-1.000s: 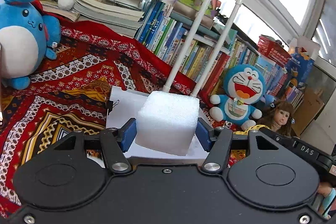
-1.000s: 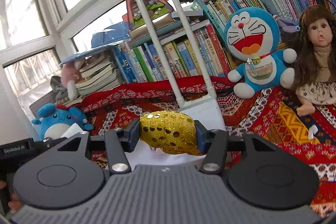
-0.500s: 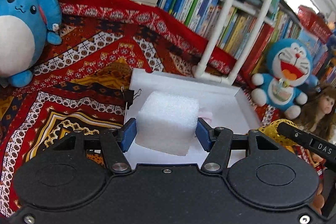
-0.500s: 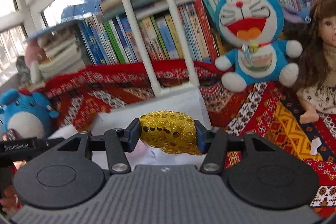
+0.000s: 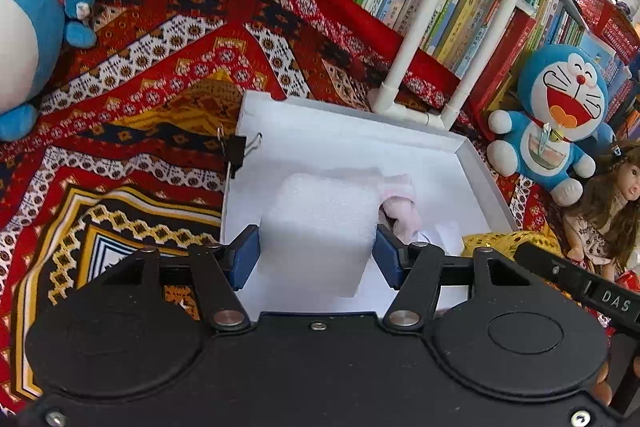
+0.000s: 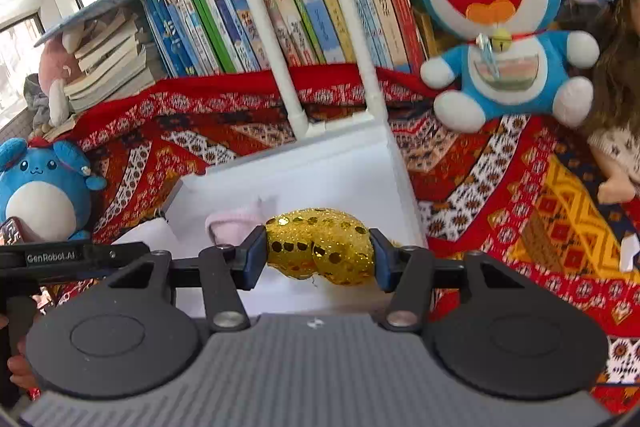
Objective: Organize soft objects
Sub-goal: 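Release the foam cube with the left gripper while the right releases the gold pillow in the tray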
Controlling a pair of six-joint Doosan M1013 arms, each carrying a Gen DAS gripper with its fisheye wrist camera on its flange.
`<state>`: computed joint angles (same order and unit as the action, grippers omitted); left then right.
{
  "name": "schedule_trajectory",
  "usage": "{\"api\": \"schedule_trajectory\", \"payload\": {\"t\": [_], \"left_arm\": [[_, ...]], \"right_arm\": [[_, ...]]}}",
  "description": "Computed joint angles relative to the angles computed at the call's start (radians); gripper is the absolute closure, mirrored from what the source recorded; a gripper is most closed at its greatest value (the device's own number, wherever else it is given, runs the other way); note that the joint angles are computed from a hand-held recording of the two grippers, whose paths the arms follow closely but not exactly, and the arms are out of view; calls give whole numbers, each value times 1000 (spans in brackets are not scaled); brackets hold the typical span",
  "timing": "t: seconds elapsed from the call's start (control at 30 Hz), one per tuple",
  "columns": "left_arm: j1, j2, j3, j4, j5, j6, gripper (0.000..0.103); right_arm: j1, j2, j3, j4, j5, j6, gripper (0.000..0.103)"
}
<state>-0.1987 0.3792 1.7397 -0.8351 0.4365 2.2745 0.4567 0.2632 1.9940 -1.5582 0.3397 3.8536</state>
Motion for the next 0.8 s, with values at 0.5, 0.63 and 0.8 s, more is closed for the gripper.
{"api": "schedule_trajectory", "payload": {"t": [0.5,0.63,0.8], "left_arm": [[-10,38,-41,75,36,-79,44],[-11,46,-46,82,42,-77,44],[-15,55,-53,96,48,-85,44]], "right_arm": [[-42,28,-34,225,-90,-196,47],[-43,36,-46,300,-96,-277,47],[-44,45,-56,358,-99,-337,47]]}}
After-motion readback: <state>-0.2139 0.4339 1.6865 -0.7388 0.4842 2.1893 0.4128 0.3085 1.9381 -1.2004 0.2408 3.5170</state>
